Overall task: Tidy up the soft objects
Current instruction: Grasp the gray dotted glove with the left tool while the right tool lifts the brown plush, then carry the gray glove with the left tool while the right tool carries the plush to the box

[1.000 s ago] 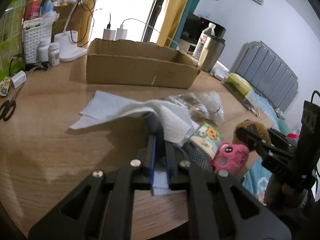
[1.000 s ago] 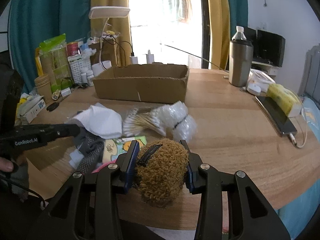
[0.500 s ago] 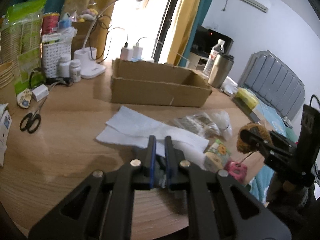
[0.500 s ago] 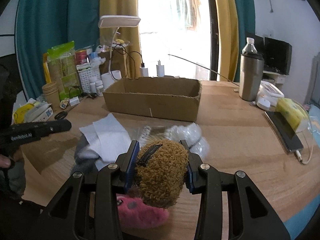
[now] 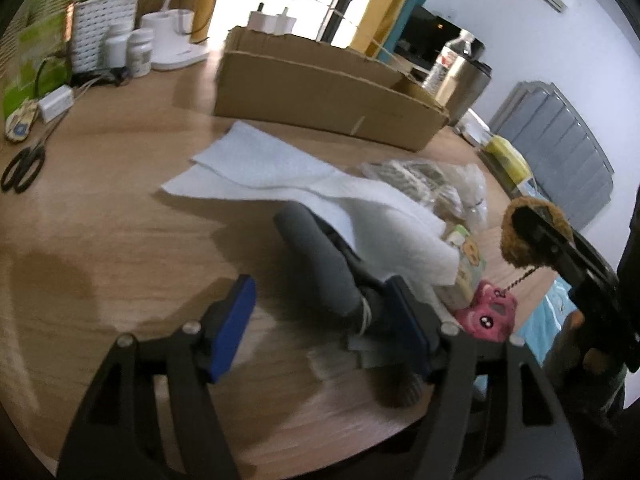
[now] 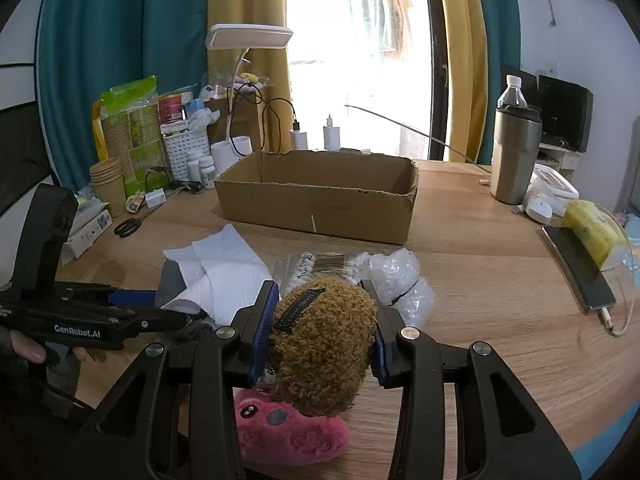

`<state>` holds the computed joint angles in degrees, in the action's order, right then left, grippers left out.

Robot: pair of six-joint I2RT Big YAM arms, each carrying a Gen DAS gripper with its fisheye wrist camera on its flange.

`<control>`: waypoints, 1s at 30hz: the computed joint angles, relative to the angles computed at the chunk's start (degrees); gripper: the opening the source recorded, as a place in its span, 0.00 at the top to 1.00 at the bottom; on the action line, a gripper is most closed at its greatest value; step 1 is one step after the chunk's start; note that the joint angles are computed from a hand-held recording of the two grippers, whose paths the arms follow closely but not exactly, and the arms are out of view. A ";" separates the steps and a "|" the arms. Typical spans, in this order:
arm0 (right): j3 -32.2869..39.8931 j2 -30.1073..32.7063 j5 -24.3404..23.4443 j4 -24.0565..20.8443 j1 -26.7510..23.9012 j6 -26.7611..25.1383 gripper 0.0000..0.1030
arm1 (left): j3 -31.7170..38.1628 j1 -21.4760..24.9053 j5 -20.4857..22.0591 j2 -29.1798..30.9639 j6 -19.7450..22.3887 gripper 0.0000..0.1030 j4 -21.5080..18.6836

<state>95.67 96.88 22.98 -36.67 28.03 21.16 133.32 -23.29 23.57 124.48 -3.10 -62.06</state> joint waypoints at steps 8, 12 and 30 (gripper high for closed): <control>0.36 0.13 -0.36 0.08 -0.34 -0.34 0.59 | -0.50 -0.53 0.72 -0.74 2.80 0.73 1.28; 1.56 0.48 -1.07 0.50 -0.54 -1.67 0.59 | 0.13 -0.07 1.11 -1.15 2.54 0.76 1.05; 7.77 3.23 -5.25 2.68 -2.06 -7.27 0.59 | 7.16 2.16 -2.14 -1.98 3.10 0.76 1.71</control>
